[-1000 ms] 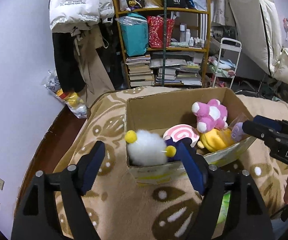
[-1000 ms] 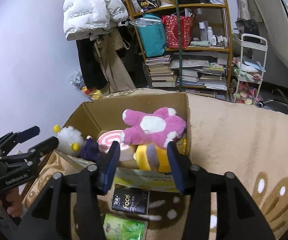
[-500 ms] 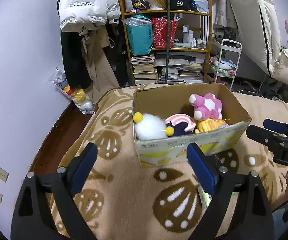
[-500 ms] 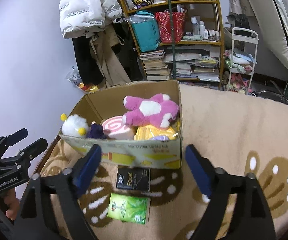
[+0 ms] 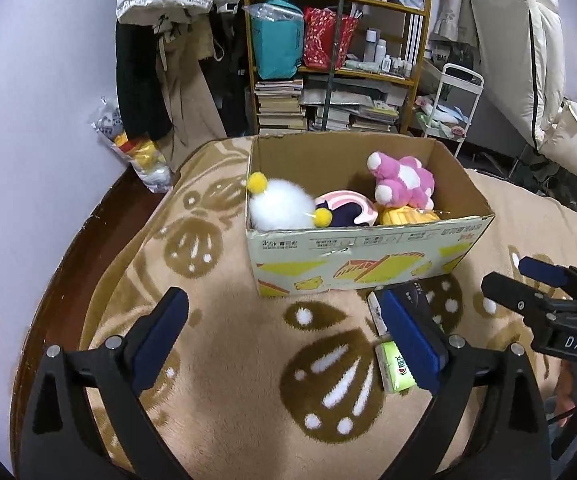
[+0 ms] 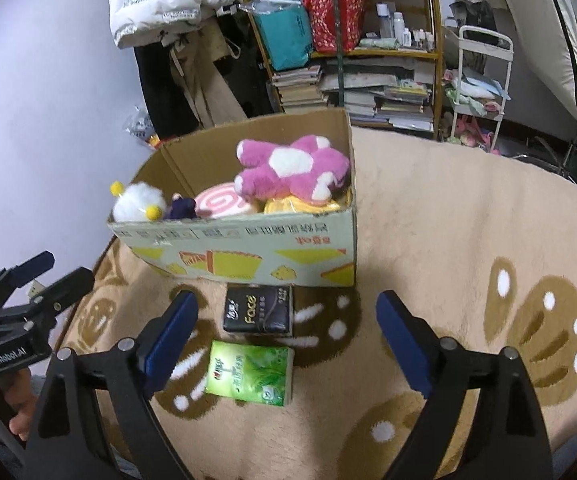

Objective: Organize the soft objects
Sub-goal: 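Lower the left tool onto the black Face tissue pack while the right tool lowers onto the green tissue pack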

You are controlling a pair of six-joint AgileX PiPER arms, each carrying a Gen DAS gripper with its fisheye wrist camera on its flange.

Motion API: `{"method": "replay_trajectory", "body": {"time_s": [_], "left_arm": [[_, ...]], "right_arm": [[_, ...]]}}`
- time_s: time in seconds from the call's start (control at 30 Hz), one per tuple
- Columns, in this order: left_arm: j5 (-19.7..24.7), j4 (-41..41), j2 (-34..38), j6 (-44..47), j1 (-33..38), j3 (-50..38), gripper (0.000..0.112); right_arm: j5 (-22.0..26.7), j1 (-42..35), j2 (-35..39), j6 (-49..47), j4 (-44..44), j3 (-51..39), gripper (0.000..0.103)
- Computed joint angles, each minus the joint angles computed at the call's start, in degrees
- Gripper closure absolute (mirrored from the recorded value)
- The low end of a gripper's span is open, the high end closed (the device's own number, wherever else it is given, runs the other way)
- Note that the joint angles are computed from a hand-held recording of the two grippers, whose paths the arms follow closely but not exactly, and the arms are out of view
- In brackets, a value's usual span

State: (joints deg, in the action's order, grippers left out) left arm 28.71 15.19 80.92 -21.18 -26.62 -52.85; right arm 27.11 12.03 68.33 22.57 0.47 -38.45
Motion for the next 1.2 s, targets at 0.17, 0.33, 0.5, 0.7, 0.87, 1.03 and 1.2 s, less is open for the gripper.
{"method": "replay_trajectory", "body": {"time_s": [0.17,0.33,0.5,0.7,0.87,1.03,1.2], "left_arm": [[-0.2,-4.9,1.9,4.1,1.7,-0.8,0.016],[-0.2,-8.2,3.7,7.1,2.4,-1.6,0.016],[-0.1,-12.2,6.1,10.5,2.5,-2.3,0.016],[0.0,-17.3,9.5,14.5,3.0,-3.5,0.016],[-0.1,-18.1,11.5,14.9,3.0,-4.1,0.016],[-0.1,-17.9,13.1,14.8,2.7,-4.4,0.016],[-0.5,-14.4,14.6,11.3,1.6,-4.9,0.016]], "right_arm": [[0.4,0.4,2.3,-0.9,0.9,0.0,0.008],[0.7,3.1,5.6,2.8,-2.3,-0.5,0.008],[0.6,3.9,8.7,1.3,0.2,-0.7,0.008],[0.0,4.3,11.1,-2.8,5.2,-0.6,0.008],[-0.3,6.1,13.1,-1.5,4.2,-0.9,0.008],[-0.7,7.7,14.9,-0.9,4.3,-1.5,0.008],[-0.6,7.5,16.8,-5.3,8.2,-2.1,0.008]]}}
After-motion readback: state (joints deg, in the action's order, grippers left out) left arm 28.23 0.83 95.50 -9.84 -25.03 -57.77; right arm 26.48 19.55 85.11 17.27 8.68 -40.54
